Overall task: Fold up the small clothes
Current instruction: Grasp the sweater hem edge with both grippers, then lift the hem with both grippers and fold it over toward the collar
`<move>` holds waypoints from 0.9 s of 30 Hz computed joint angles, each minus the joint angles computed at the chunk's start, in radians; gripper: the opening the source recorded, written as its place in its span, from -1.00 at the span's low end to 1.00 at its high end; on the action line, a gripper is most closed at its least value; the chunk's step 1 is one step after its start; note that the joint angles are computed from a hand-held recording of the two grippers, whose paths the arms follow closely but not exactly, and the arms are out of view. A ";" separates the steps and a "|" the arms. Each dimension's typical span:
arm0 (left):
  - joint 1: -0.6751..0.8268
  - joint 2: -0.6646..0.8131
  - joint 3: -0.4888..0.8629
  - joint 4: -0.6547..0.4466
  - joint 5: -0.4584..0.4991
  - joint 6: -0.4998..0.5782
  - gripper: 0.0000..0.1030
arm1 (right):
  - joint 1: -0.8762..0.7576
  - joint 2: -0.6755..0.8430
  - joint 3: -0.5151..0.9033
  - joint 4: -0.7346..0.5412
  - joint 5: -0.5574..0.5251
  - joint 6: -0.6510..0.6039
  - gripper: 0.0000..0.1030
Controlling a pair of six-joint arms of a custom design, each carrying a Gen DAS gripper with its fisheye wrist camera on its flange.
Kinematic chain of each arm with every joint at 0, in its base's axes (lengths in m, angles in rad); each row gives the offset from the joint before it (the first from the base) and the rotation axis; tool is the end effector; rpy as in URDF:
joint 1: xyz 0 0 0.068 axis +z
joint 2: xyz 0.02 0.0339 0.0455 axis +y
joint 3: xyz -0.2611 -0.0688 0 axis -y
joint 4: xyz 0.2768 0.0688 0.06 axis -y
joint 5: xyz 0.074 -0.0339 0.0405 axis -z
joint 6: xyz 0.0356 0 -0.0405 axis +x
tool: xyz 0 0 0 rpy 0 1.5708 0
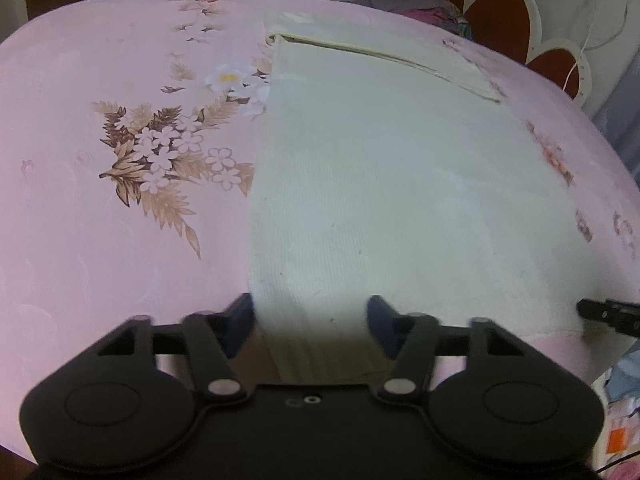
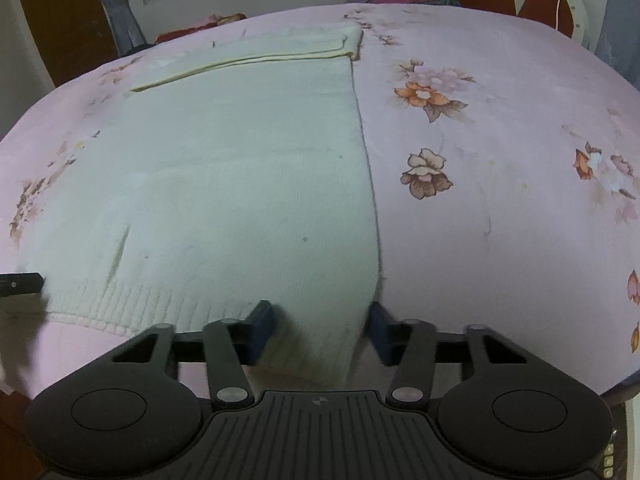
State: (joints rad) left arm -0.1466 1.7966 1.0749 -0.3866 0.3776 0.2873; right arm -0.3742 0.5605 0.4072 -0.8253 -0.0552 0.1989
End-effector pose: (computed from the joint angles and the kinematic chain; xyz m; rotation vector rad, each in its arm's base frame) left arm 0.3677 -0.0676 0.1343 0.6791 2.5334 -0.4561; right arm 0.1336 -0.0503 0.1784 0.6993 2.4493 0.0020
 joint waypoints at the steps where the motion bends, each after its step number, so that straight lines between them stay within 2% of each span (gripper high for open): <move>1: 0.004 -0.001 -0.001 0.000 0.012 -0.003 -0.22 | -0.002 0.004 0.003 -0.001 -0.007 0.004 -0.19; 2: 0.007 0.000 0.000 -0.004 0.022 -0.002 -0.37 | -0.007 0.008 0.006 -0.004 -0.017 0.008 -0.42; 3: 0.011 0.003 0.002 -0.009 0.033 0.001 -0.42 | -0.008 0.012 0.010 -0.008 -0.025 0.013 -0.58; 5: 0.016 0.009 0.008 -0.017 0.056 0.012 -0.66 | -0.001 0.021 0.016 -0.010 -0.020 0.019 -0.63; 8: 0.025 0.018 0.024 -0.029 0.090 0.020 -0.81 | -0.010 0.031 0.027 -0.012 -0.033 0.025 -0.82; 17: 0.032 0.022 0.141 -0.021 0.192 -0.062 -0.84 | -0.059 0.046 0.104 0.029 -0.110 0.040 -0.86; 22: -0.005 0.071 0.263 0.034 0.195 -0.128 -0.84 | -0.098 0.166 0.195 0.164 -0.142 0.015 -0.87; 27: -0.051 0.208 0.468 0.056 0.163 -0.200 -0.84 | -0.146 0.375 0.298 0.351 -0.166 -0.004 -0.88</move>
